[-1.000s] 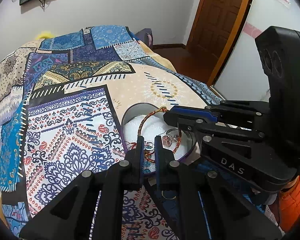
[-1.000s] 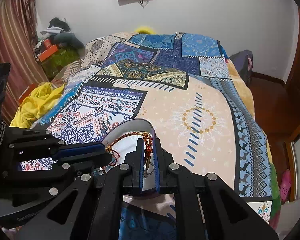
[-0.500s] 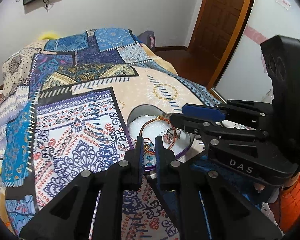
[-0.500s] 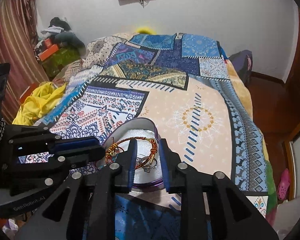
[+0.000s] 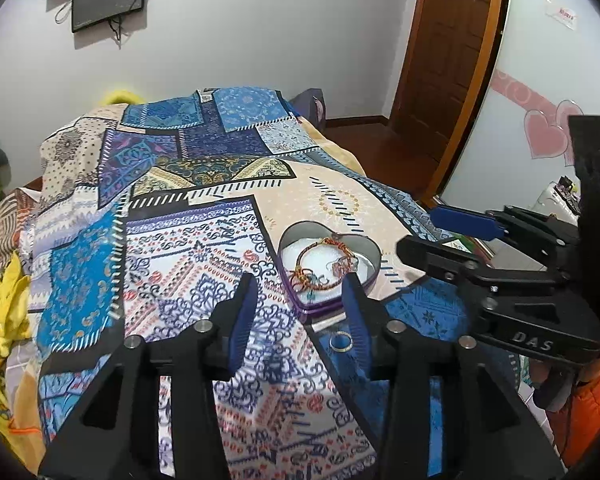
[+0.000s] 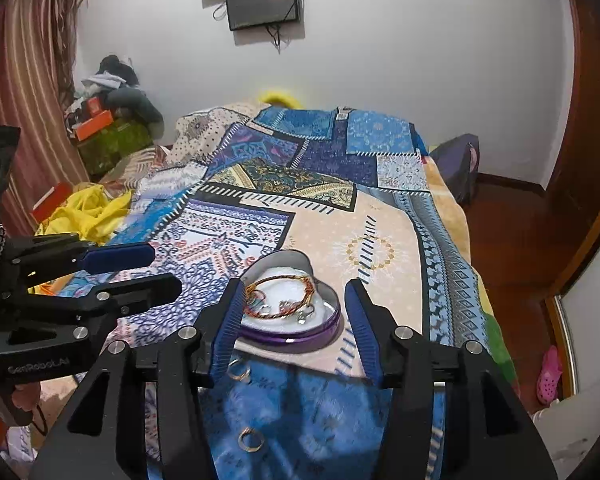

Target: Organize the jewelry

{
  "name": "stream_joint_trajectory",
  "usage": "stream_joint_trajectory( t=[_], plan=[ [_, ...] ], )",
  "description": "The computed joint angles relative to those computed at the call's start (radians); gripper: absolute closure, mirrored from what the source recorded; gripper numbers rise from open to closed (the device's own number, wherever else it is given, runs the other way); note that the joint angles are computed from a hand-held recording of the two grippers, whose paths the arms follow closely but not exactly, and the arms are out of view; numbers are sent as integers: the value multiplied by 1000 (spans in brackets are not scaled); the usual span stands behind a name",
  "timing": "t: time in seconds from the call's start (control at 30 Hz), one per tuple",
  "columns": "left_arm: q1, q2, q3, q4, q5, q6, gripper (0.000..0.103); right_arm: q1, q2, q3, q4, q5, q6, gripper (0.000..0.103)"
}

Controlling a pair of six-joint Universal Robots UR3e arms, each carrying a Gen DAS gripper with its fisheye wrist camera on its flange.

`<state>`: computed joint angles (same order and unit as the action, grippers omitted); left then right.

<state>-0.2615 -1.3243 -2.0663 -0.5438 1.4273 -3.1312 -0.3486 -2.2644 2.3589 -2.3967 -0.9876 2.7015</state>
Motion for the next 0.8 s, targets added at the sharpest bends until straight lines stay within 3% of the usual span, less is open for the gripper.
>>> stream_joint_trajectory(
  t=[0.3, 0.4, 0.6, 0.63, 0.8],
  plan=[
    [-21, 130, -64, -49, 24, -41, 51, -93, -247, 64, 236, 34, -66, 54],
    [-35, 152, -89, -56, 43, -46, 50, -156, -340, 77, 384, 68, -130, 54],
    [-31, 201, -160, -90, 34, -41, 50, -178, -413, 131, 494, 31, -181, 54],
    [-31, 205, -172, -93, 33, -40, 50, -213, -456, 126, 576, 46, -224, 54],
    [-21, 222, -229, -102, 27, -38, 50, -152, -420, 183, 514, -7, -205, 54]
  ],
)
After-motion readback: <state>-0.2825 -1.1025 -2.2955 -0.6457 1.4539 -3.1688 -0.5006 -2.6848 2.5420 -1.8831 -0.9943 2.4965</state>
